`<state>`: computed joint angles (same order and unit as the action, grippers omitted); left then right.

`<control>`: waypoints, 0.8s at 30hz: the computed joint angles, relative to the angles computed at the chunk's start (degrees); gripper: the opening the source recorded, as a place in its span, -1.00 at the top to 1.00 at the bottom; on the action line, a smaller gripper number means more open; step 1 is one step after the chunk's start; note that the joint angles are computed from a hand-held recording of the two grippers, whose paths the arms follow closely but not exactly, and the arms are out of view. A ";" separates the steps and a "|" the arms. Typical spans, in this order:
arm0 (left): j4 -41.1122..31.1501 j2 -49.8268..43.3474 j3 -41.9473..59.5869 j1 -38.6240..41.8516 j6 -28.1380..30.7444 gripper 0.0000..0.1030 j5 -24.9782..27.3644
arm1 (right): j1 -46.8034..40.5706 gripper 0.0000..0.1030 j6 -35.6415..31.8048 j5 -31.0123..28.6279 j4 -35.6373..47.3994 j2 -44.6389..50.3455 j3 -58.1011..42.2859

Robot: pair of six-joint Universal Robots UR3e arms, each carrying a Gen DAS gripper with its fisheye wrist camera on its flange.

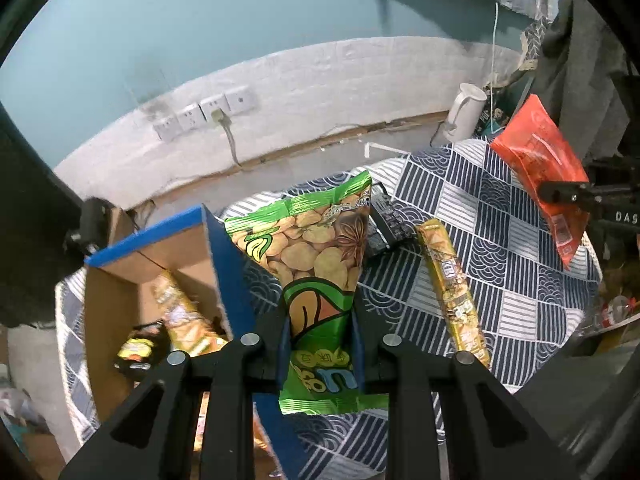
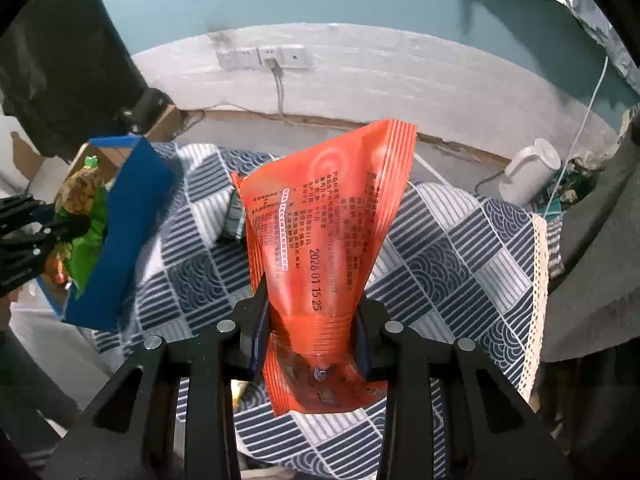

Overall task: Organize snacks
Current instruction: 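Carry both bags over the cardboard box and open both tools to drop them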

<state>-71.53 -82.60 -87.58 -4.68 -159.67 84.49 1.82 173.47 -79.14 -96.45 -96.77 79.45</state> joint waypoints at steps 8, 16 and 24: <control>-0.52 5.57 -1.45 2.01 3.25 0.53 -0.25 | 4.20 0.37 1.82 1.33 -0.52 3.69 -5.57; -0.22 10.05 -3.63 6.87 6.13 0.53 -0.87 | 8.80 0.37 3.75 1.55 -0.91 9.71 -12.59; -1.77 13.22 -5.24 14.43 9.85 0.53 -4.42 | 15.35 0.37 6.26 1.23 0.71 19.45 -24.68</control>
<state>-73.30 -69.38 -92.82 9.75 -149.82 80.08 17.17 179.73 -77.91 -95.74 -77.32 54.78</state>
